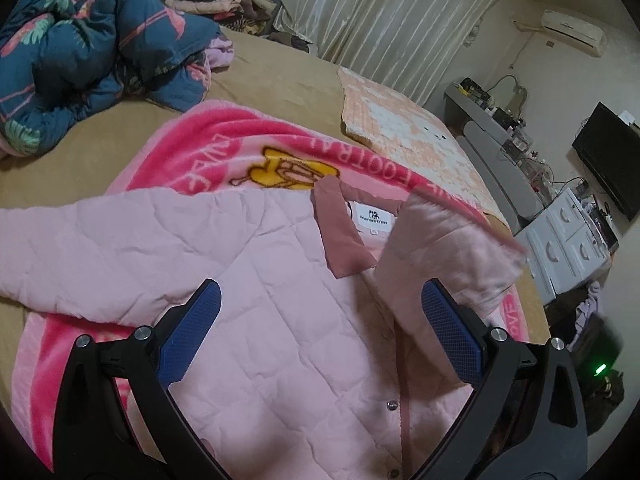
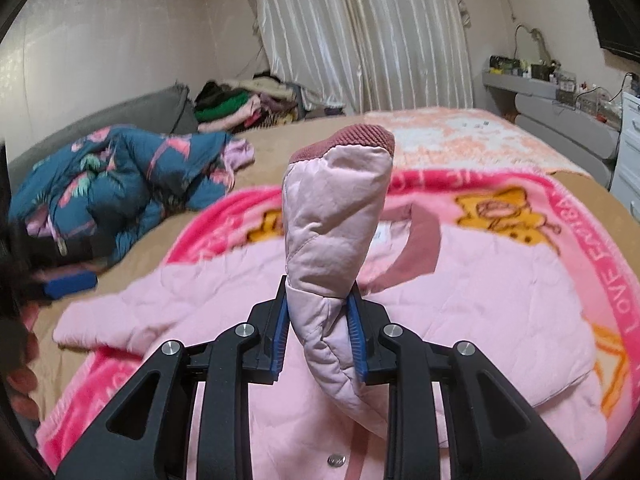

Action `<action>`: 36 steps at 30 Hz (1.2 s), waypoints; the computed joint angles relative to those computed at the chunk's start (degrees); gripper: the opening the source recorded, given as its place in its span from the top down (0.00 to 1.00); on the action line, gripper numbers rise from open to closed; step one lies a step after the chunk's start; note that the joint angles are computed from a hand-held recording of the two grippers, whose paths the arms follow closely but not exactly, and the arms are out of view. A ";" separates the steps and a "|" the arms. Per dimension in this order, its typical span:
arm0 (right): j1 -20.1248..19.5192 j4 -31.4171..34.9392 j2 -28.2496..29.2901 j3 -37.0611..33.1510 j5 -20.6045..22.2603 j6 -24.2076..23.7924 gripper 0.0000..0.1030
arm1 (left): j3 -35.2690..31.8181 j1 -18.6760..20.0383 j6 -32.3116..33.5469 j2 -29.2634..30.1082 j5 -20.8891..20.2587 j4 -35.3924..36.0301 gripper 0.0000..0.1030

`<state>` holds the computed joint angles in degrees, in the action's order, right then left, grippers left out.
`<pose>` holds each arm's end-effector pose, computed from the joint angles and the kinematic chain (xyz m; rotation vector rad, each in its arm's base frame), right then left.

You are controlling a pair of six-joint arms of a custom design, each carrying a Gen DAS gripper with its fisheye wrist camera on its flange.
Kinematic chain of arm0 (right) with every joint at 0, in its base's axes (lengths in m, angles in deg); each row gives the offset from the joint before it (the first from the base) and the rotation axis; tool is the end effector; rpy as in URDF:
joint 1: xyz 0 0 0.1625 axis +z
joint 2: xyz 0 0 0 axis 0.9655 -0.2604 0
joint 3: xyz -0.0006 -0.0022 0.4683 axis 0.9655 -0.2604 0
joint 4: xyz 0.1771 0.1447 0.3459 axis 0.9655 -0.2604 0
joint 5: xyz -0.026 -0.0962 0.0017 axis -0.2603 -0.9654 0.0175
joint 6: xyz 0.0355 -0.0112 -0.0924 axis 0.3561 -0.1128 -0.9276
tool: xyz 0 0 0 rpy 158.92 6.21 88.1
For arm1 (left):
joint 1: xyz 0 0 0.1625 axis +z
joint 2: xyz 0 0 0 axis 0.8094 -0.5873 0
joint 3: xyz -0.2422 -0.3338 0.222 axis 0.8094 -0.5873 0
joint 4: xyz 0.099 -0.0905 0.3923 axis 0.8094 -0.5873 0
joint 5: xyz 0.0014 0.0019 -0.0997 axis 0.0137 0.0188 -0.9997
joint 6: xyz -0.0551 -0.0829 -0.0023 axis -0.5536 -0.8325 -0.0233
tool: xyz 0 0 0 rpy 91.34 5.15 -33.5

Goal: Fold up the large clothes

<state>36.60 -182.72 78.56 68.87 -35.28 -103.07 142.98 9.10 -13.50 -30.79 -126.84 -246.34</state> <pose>0.4471 -0.8341 0.0425 1.0378 -2.5474 0.8836 -0.1349 -0.7321 0.4238 -0.2638 2.3255 -1.2550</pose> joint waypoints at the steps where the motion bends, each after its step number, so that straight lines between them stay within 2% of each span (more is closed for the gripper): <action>1: -0.15 0.01 -0.31 1.10 0.34 0.87 0.73 | -0.06 0.13 -0.46 0.02 -0.33 0.24 0.09; 6: -0.20 1.45 -1.21 5.67 1.01 1.28 0.71 | 0.14 0.86 -3.15 -0.35 -2.44 1.71 0.09; 9: 0.14 3.59 -1.84 7.73 1.22 0.14 0.63 | 0.66 1.48 -5.10 -0.91 -5.06 2.50 0.09; 12: 0.39 7.52 -2.45 8.91 1.21 0.73 0.49 | 1.53 2.27 -6.82 -1.74 -8.11 2.58 0.09; 15: 0.69 9.93 -3.87 11.49 0.74 1.05 0.37 | 2.43 2.48 -8.44 -2.24 -7.47 3.94 0.09; 17: 0.49 9.85 -5.53 13.93 2.25 1.22 0.23 | 3.07 2.63 -9.50 -2.45 -7.27 4.77 0.09; 20: 0.14 8.67 -8.36 17.76 3.65 2.05 0.19 | 3.94 3.21 -11.43 -2.73 -7.47 6.29 0.09; 22: -0.24 7.06 -10.06 20.05 3.14 2.69 0.18 | 4.73 3.79 -12.68 -2.92 -8.55 6.60 0.09; 27: -1.65 3.72 -13.33 23.48 0.52 4.85 0.18 | 6.12 5.67 -15.51 -2.45 -12.83 6.47 0.09; 32: -3.09 0.40 -16.18 26.49 -1.16 7.28 0.18 | 6.58 7.54 -19.08 -1.19 -19.01 6.10 0.09; 36: -4.32 -1.92 -17.47 27.52 -2.18 8.66 0.18 | 6.71 7.36 -19.19 0.00 -18.89 5.78 0.09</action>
<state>32.27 -184.65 61.09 96.39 -37.46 -94.41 149.68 16.46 -32.69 -30.79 -145.72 -240.56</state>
